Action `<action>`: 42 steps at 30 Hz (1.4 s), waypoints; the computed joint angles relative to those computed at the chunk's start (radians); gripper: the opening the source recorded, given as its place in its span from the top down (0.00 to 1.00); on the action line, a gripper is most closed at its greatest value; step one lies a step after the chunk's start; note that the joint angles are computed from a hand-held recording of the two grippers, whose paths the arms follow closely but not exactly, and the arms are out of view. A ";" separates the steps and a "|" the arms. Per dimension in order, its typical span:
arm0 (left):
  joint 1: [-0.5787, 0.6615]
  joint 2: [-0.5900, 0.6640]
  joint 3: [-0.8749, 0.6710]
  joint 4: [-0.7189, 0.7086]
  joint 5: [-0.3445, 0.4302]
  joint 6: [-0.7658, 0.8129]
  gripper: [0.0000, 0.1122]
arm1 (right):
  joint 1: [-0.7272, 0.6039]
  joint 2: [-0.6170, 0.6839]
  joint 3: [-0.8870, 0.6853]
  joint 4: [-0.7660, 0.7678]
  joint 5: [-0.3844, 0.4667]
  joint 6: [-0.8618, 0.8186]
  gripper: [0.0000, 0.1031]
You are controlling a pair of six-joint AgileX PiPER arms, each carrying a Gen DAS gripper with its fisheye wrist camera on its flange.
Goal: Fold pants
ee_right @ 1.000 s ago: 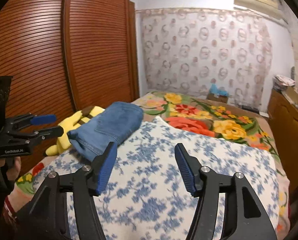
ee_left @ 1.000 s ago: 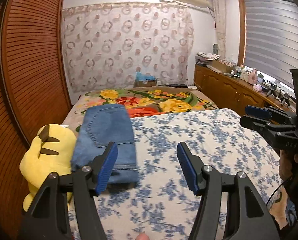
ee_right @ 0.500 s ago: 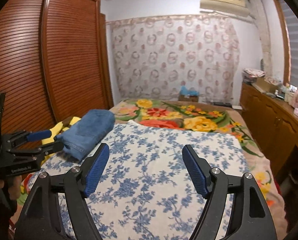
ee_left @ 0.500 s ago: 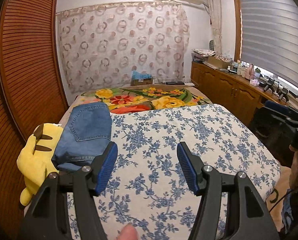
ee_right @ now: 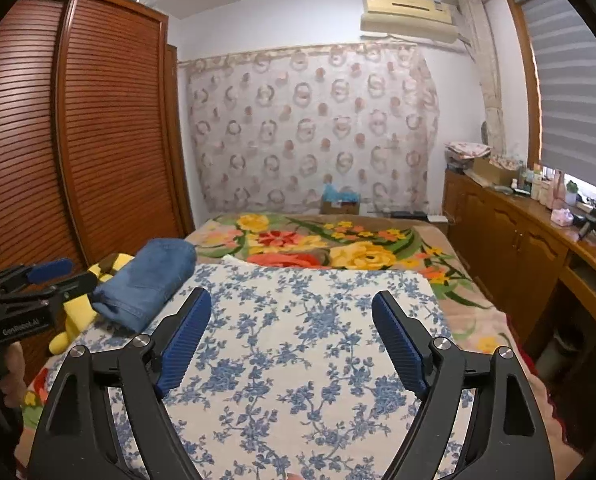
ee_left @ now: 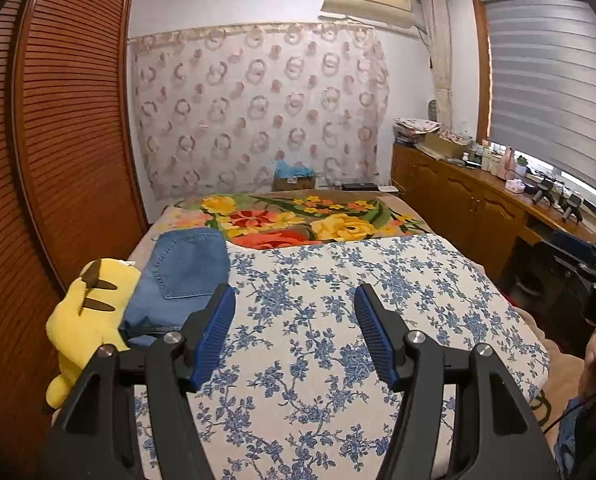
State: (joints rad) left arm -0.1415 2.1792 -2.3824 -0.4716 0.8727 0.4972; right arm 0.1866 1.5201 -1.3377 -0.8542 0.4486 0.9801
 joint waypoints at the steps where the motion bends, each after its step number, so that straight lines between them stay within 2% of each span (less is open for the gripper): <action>1: 0.000 -0.010 0.016 0.002 -0.008 -0.001 0.45 | 0.003 -0.005 0.003 -0.002 0.002 0.002 0.17; 21: 0.005 -0.066 0.119 -0.024 -0.052 0.022 0.45 | 0.012 -0.022 0.034 -0.061 0.003 0.061 0.16; 26: 0.001 -0.091 0.170 -0.032 -0.087 0.035 0.45 | 0.015 -0.015 0.026 -0.058 0.006 0.055 0.16; 42: 0.001 -0.094 0.177 -0.034 -0.090 0.037 0.45 | 0.018 -0.016 0.030 -0.068 0.010 0.074 0.16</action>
State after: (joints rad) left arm -0.1404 2.0848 -2.2051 -0.5056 0.7828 0.5338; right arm 0.2048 1.5040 -1.3077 -0.9226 0.4582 1.0537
